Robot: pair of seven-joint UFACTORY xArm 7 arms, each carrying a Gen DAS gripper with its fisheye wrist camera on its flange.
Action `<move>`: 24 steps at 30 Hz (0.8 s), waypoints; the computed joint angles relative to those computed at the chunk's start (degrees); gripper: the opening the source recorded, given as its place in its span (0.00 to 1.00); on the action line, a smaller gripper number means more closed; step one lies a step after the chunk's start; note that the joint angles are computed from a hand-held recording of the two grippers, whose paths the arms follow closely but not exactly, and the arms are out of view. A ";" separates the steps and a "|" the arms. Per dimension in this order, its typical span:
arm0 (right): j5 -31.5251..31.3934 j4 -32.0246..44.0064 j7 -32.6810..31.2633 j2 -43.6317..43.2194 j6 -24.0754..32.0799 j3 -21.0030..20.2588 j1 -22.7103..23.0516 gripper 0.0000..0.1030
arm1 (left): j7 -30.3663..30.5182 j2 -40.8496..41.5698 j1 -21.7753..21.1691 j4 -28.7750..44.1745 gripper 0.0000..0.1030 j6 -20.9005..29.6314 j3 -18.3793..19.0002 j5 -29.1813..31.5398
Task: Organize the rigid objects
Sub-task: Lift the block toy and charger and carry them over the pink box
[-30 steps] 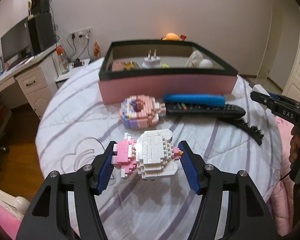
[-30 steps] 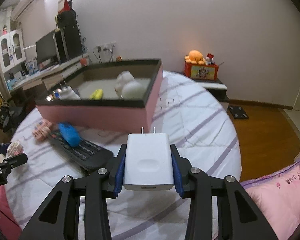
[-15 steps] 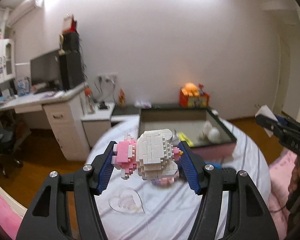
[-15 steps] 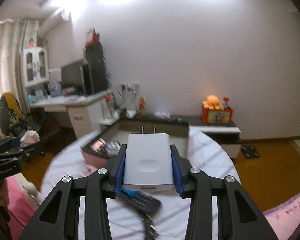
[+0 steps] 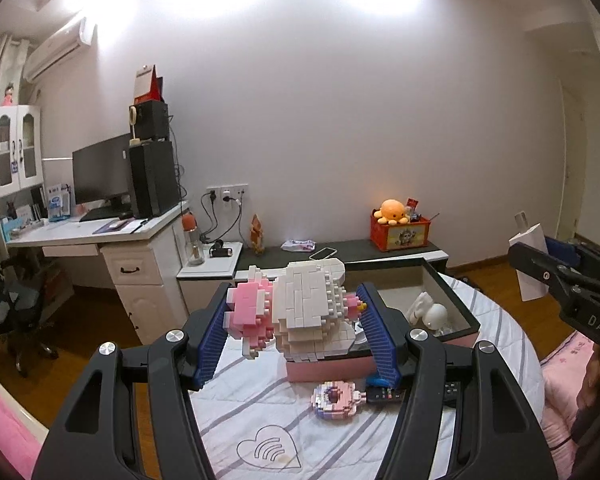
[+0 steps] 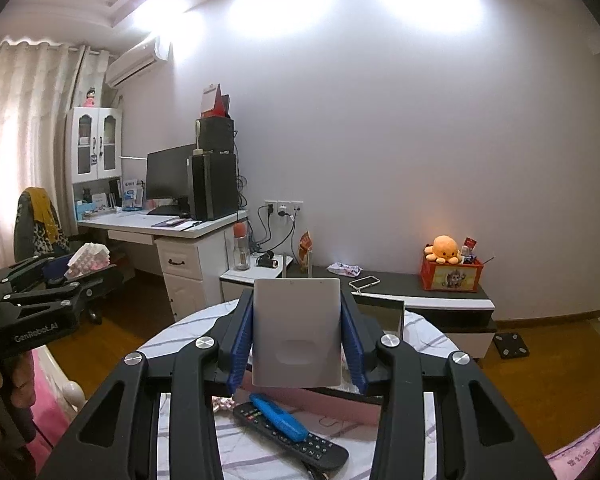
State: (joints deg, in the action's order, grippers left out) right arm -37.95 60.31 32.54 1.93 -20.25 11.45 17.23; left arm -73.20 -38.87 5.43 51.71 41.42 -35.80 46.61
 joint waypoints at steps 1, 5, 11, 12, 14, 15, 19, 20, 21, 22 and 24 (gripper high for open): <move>-0.81 0.35 0.62 0.18 0.06 0.03 -0.19 0.40 | 0.05 0.39 0.14 0.20 0.61 -0.36 0.07 0.22; -3.10 2.37 2.52 1.46 0.78 1.56 -1.99 0.40 | -0.38 2.63 1.39 1.61 0.61 -1.52 -0.49 2.11; -8.26 6.79 6.46 4.87 2.08 4.56 -5.96 0.40 | -1.03 9.29 2.08 5.68 0.61 -2.35 0.02 6.55; -8.39 7.76 6.28 5.80 2.58 5.24 -6.53 0.40 | -1.20 10.32 1.67 6.33 0.61 -2.06 0.20 7.30; -8.90 9.49 5.89 7.46 3.92 7.58 -8.62 0.40 | -1.60 13.01 1.08 7.60 0.61 -2.80 1.16 9.03; -7.75 10.36 4.53 8.41 4.55 7.68 -8.47 0.40 | -1.94 14.83 0.94 8.45 0.61 -3.46 1.70 9.97; -7.75 15.13 1.93 13.73 8.15 14.86 -14.40 0.40 | -2.41 20.87 -0.47 11.39 0.61 -4.55 3.91 12.37; -7.69 16.95 0.59 15.74 9.81 17.34 -16.10 0.40 | -2.40 22.34 -0.92 12.05 0.61 -4.89 4.57 12.77; -7.28 18.23 -0.77 17.14 11.04 18.36 -16.51 0.40 | -1.87 24.51 -1.38 13.04 0.61 -5.66 5.47 12.85; -6.76 19.46 -2.12 18.51 12.20 19.15 -16.77 0.40 | -1.73 25.92 -1.90 13.66 0.61 -5.82 6.11 13.11; -5.32 23.08 -6.56 22.98 16.53 23.93 -19.11 0.40 | -0.27 29.64 -3.05 15.42 0.61 -5.82 7.50 12.98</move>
State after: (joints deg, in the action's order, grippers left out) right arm -43.26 83.39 25.98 24.92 -3.72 35.38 -1.88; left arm -73.47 -9.23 2.38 67.13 35.60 -28.30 59.59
